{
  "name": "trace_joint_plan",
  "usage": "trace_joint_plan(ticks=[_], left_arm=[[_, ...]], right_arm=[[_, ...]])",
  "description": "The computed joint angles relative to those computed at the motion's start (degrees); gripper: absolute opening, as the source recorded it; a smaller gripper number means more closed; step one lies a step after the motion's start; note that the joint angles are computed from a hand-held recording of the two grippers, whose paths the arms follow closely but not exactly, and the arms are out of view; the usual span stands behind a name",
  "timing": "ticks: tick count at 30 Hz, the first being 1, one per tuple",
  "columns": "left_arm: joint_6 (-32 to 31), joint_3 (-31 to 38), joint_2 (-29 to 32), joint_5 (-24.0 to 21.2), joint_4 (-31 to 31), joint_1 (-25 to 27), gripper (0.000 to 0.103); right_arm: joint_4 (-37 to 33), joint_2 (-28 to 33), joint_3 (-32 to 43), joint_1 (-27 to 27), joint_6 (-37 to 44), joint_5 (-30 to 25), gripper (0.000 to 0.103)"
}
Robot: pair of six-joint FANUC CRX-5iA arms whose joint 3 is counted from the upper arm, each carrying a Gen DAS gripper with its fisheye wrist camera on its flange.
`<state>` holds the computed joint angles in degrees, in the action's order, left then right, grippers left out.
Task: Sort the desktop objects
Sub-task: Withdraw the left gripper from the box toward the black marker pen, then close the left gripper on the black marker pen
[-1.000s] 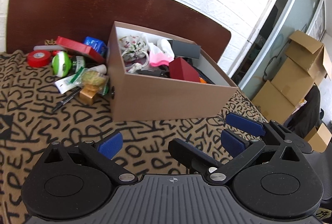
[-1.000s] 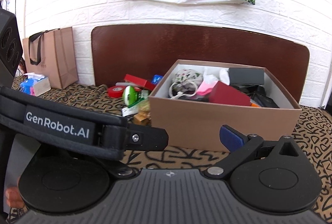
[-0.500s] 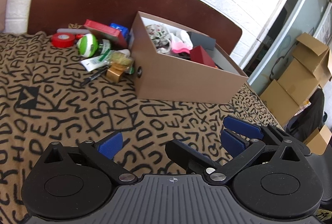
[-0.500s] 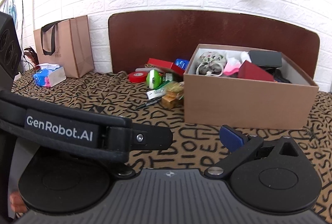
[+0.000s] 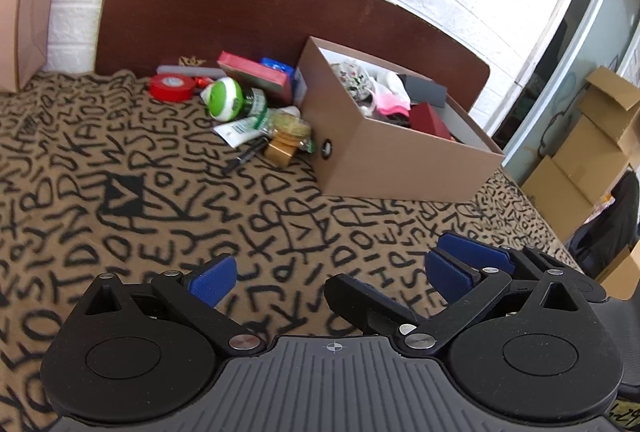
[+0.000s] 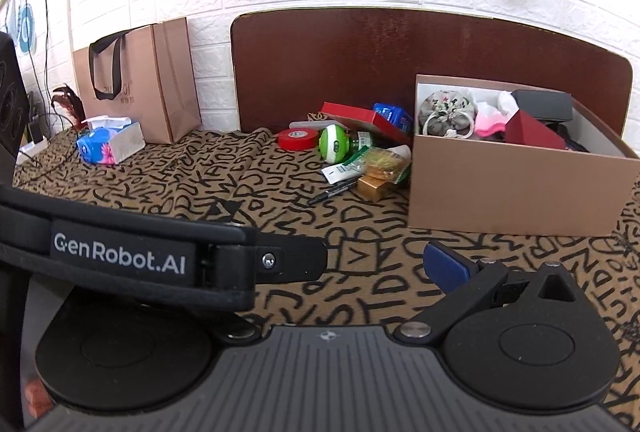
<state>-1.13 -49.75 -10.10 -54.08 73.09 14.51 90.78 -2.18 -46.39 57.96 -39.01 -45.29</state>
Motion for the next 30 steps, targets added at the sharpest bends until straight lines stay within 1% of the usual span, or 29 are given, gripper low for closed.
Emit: trace_joint_plan(ticks=[3, 5, 7, 14, 19, 22, 25, 30], left_arm=[[-0.2, 1.0, 1.0, 0.4, -0.4, 0.9, 0.103], [0.8, 2.2, 1.8, 1.1, -1.6, 1.2, 0.103], [0.9, 3.1, 2.8, 0.9, -1.4, 1.6, 0.103], [0.4, 4.8, 5.2, 2.6, 0.6, 1.1, 0.103], [0.9, 6.2, 7.2, 4.2, 0.9, 0.1, 0.103], [2.1, 7.8, 8.8, 4.9, 0.0, -0.6, 0.103], [2.5, 9.1, 10.4, 5.8, 0.2, -1.7, 0.103], [3.6, 11.4, 13.3, 7.2, 0.8, -3.4, 0.103]], right_arm=[[1.4, 1.0, 1.1, -1.2, -2.1, 2.2, 0.103], [0.1, 2.2, 2.6, -1.3, -0.8, 2.8, 0.103], [-2.0, 3.4, 4.3, -1.2, 1.5, 3.2, 0.103], [-2.8, 5.9, 7.6, -2.9, 3.6, 5.6, 0.103], [-1.8, 7.3, 8.7, -4.7, 3.2, 7.6, 0.103], [-1.1, 8.0, 9.1, -6.0, 3.1, 9.1, 0.103], [-0.7, 8.9, 9.8, -6.9, 3.2, 9.5, 0.103], [2.3, 10.1, 10.2, -9.9, 2.7, 11.4, 0.103]])
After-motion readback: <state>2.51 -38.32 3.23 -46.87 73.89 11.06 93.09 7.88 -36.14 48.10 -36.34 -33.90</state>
